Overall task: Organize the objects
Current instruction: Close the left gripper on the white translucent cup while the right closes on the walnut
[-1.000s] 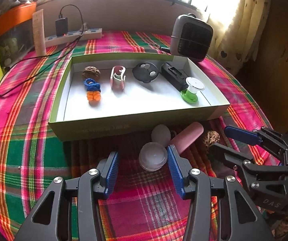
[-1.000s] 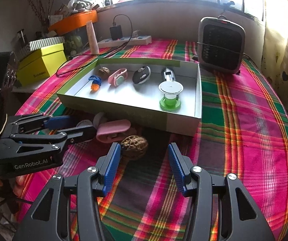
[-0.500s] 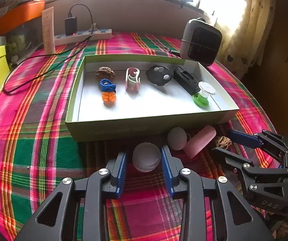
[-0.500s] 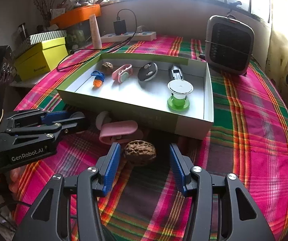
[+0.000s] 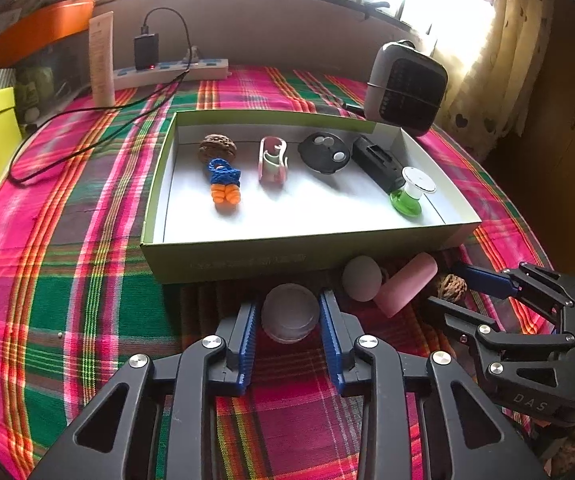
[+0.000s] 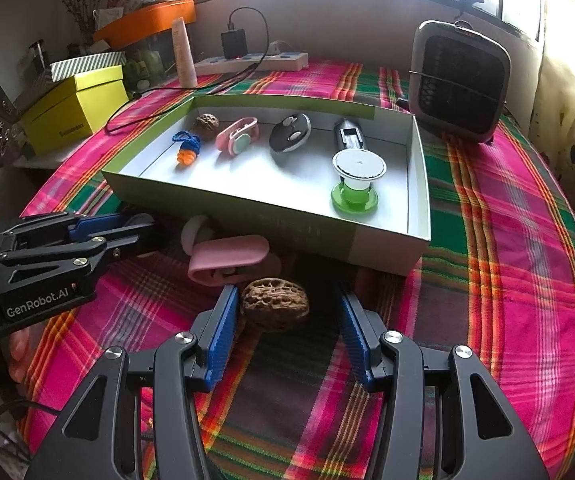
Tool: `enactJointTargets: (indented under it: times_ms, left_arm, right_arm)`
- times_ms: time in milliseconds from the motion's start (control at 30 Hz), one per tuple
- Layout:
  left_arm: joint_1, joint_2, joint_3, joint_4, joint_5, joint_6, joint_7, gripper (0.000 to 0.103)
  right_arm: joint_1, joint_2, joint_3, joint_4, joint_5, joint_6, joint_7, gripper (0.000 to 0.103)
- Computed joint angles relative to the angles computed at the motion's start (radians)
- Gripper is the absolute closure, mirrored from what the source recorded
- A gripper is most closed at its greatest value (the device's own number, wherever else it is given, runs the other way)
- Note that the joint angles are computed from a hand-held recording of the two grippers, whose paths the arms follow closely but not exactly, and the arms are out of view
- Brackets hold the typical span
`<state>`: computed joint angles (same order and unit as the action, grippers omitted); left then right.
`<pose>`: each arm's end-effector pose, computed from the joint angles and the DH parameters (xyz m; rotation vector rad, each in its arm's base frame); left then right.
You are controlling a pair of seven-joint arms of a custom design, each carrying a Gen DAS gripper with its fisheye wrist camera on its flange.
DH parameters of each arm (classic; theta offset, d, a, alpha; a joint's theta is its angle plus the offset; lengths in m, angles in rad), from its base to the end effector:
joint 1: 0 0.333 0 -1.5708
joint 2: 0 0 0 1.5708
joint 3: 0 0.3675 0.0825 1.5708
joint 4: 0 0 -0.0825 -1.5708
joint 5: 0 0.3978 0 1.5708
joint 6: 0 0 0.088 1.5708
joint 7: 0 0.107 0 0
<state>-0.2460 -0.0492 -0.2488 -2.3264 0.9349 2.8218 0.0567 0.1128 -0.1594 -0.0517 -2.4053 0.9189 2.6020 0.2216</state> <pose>0.4540 -0.2920 0.4460 -2.0248 1.6643 -0.8033 0.5001 0.0136 0.4486 -2.2439 1.0648 -0.3005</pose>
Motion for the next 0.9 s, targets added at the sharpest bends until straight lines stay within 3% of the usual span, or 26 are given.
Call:
enactJointTargets:
  times_ms: [333, 900]
  left_arm:
    - [0.0, 0.0, 0.0, -0.001, 0.0, 0.0, 0.001, 0.075]
    - [0.0, -0.002, -0.001, 0.0, 0.004, -0.003, -0.001, 0.076]
  right_arm:
    - [0.003, -0.002, 0.0, -0.002, 0.005, 0.0, -0.017, 0.068]
    - [0.002, -0.004, -0.001, -0.003, 0.002, -0.002, -0.013, 0.069]
